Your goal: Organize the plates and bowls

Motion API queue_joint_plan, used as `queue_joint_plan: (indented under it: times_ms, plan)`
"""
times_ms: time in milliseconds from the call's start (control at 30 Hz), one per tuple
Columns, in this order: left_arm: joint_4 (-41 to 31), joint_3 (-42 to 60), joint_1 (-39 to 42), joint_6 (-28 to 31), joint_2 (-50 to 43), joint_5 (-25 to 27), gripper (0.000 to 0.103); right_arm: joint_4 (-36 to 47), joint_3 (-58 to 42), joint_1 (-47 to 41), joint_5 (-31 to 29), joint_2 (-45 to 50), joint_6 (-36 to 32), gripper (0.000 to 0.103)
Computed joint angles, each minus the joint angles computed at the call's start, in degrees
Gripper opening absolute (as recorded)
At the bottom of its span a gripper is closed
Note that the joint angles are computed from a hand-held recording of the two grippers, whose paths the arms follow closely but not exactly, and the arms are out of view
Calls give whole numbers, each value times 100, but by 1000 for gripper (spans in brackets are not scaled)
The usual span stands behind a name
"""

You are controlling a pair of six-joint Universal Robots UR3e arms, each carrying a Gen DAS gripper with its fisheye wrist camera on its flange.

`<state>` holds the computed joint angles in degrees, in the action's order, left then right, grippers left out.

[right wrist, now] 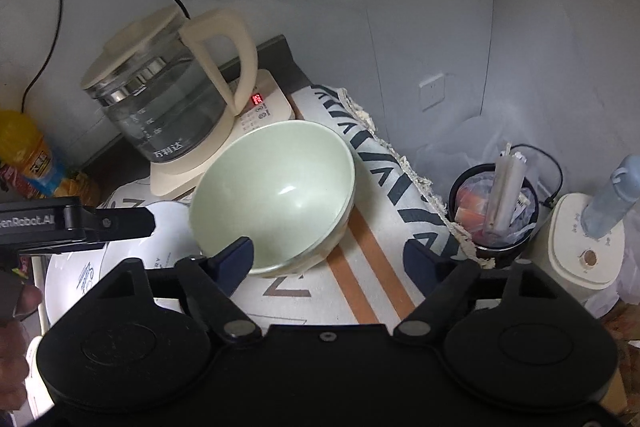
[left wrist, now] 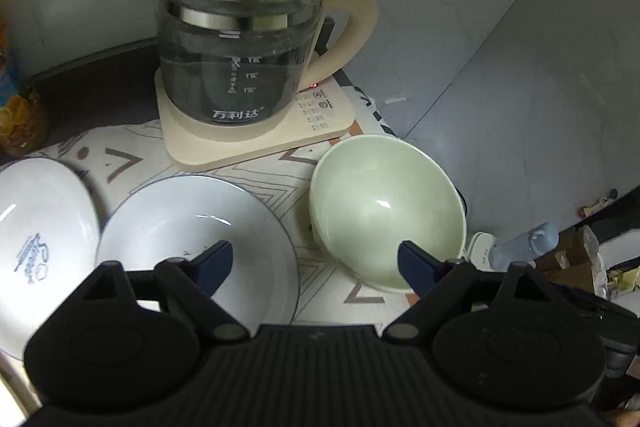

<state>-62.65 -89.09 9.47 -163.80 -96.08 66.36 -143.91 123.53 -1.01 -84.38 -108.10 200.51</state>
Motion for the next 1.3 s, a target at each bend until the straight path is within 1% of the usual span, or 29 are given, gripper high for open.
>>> queue_joint_plan:
  times_ms: [100, 133, 167, 233, 267, 300, 400, 433, 467, 567, 600, 667, 733, 867, 933, 1000, 1067, 1133, 1200, 1233, 1267, 1300]
  plan:
    - [261, 114, -145, -214, -302, 24, 86, -142, 25, -171, 263, 195, -115, 67]
    - [337, 156, -197, -262, -403, 44, 85, -214, 35, -199, 315, 273, -151, 62]
    - [386, 206, -244, -322, -510, 63, 82, -249, -2, -188, 295, 372, -170, 60]
    - [425, 348, -331, -496, -750, 131, 78, -304, -139, -110, 141, 641, -177, 60]
    - [409, 439, -361, -551, -874, 148, 74, -381, -140, -149, 213, 749, -213, 60]
    - [409, 527, -396, -617, -994, 182, 71, -451, -128, -207, 316, 828, -239, 60]
    - [529, 626, -465, -712, -1276, 211, 70, -573, -180, -270, 379, 1117, -227, 60]
    - [549, 667, -502, -715, -1366, 255, 68, -601, -211, -276, 360, 1213, -207, 60]
    - [558, 715, -535, -744, -1448, 311, 63, -652, -212, -306, 390, 1293, -206, 60]
    - [595, 827, -570, -910, -1684, 318, 58, -654, -291, -374, 480, 1511, -254, 60]
    - [596, 864, -584, -958, -1754, 334, 55, -653, -333, -370, 467, 1584, -254, 58]
    - [589, 940, -619, -1026, -1880, 354, 52, -675, -408, -379, 514, 1726, -300, 51]
    - [544, 1026, -656, -1072, -1989, 379, 51, -579, -530, -386, 570, 1879, -352, 46]
    - [772, 1041, -796, -1178, -2089, 693, 50, -428, -762, -367, 520, 2187, -309, 38]
    - [807, 1048, -811, -1169, -2109, 781, 47, -401, -838, -345, 472, 2307, -283, 36]
    - [868, 1025, -832, -1162, -2116, 906, 38, -410, -846, -378, 545, 2378, -266, 31]
    - [870, 1014, -805, -1186, -2105, 931, 34, -470, -801, -433, 692, 2406, -257, 22]
    - [916, 936, -758, -1149, -2057, 857, 32, -549, -753, -449, 785, 2406, -309, 15]
    - [981, 839, -731, -1097, -1975, 796, 22, -584, -742, -423, 792, 2389, -318, 15]
    - [964, 829, -716, -1088, -1949, 748, 19, -610, -718, -429, 808, 2363, -310, 15]
    - [933, 813, -692, -1065, -1914, 675, 16, -660, -665, -439, 833, 2324, -286, 15]
    - [912, 807, -678, -1050, -1898, 603, 16, -712, -608, -465, 883, 2286, -269, 15]
